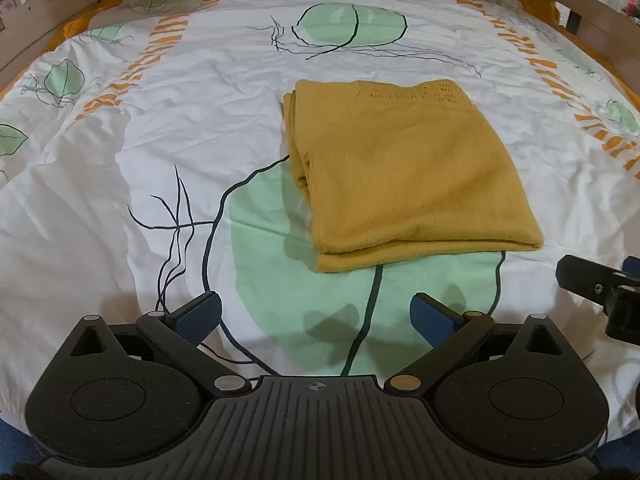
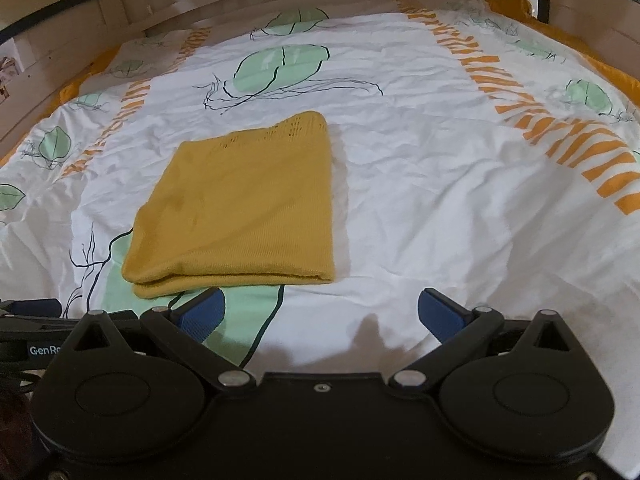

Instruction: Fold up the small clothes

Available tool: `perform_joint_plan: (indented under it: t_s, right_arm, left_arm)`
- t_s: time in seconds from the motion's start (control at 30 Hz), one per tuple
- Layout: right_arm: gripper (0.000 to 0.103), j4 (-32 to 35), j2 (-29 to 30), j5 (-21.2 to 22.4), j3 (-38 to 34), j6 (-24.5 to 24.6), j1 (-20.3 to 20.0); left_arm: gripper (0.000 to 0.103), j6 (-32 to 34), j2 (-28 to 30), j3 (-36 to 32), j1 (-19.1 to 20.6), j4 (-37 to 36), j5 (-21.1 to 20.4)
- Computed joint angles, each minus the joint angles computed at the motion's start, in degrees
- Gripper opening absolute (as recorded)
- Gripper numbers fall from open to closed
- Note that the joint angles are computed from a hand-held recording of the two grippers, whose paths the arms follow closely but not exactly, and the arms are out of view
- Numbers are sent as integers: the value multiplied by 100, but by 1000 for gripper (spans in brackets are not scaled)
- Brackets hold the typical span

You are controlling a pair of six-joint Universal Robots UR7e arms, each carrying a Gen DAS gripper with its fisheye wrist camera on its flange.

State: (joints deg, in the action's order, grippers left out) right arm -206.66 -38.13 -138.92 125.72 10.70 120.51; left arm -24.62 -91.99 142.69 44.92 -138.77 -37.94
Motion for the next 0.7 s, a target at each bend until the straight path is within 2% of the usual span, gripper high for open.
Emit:
perform_joint_plan:
  t_s: [0.7]
  right_arm:
    - [102, 278, -32, 123, -21, 209, -49]
  left_arm:
    - [102, 56, -94, -47, 131, 47, -62]
